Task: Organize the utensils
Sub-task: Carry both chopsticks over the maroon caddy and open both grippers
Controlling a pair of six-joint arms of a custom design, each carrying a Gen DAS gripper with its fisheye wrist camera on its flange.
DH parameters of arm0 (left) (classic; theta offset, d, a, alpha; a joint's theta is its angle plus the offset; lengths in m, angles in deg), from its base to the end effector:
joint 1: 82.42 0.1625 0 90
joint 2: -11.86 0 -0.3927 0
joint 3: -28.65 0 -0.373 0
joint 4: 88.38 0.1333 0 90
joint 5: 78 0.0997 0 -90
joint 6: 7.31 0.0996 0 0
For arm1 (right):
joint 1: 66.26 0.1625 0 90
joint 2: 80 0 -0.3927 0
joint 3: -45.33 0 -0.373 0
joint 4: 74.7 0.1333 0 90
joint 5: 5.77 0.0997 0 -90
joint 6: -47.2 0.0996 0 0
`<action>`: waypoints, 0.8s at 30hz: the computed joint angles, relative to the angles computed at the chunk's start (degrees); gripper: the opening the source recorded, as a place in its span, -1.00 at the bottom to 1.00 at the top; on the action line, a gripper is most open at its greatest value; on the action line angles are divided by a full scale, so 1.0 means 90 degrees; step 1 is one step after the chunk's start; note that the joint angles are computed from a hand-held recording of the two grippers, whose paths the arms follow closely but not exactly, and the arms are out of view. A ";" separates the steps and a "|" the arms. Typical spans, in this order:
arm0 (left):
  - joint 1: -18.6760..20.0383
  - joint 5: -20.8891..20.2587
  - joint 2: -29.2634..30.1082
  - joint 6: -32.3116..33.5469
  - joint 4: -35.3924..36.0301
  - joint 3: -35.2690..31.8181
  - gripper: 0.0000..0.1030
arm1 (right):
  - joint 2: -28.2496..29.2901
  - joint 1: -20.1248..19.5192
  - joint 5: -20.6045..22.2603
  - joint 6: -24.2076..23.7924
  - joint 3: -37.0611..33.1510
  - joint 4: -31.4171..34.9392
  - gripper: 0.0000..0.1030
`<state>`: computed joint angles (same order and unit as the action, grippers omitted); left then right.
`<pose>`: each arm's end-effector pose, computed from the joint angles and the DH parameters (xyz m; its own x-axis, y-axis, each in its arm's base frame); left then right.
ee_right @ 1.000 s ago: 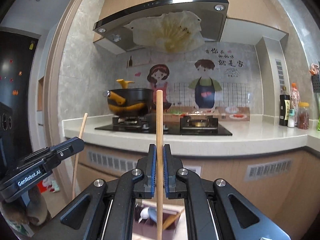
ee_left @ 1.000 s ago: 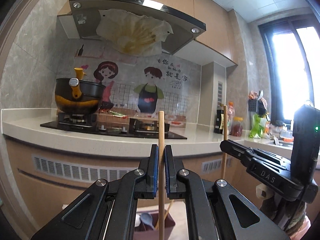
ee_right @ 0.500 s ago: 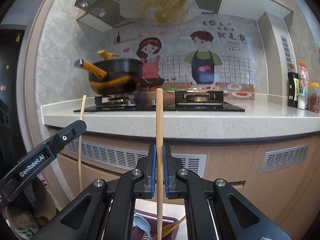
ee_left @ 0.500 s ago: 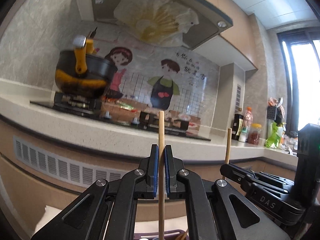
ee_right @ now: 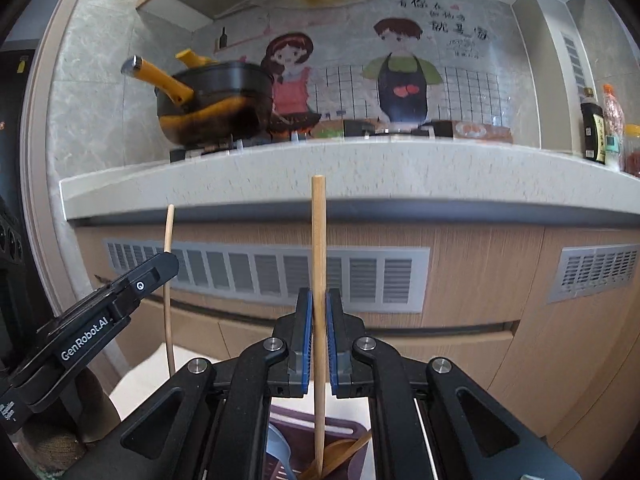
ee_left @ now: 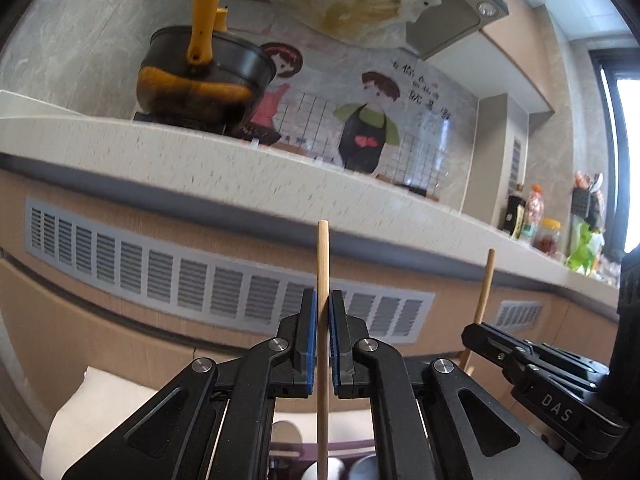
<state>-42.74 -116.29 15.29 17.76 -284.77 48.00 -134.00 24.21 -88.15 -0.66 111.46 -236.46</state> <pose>-0.4871 -0.6789 0.0868 -0.8658 0.0110 -0.5002 0.4996 0.0733 -0.8631 0.1525 -0.7298 0.4379 -0.6613 -0.4571 0.5948 -0.7370 0.2483 -0.6286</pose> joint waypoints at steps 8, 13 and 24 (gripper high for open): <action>0.0100 0.0310 -0.0588 -0.1031 0.0415 0.1596 -0.89 | -0.0110 -0.0173 -0.0382 -0.0076 0.0346 0.0364 -0.87; 0.0082 0.0515 -0.0928 -0.1778 0.0811 0.2386 -0.78 | -0.0188 -0.0232 -0.0759 -0.0142 0.0542 0.0550 -0.73; -0.0388 0.1436 -0.2693 -0.4285 0.2344 0.5253 0.22 | -0.1065 -0.0312 -0.1210 -0.0693 0.1984 -0.0198 0.47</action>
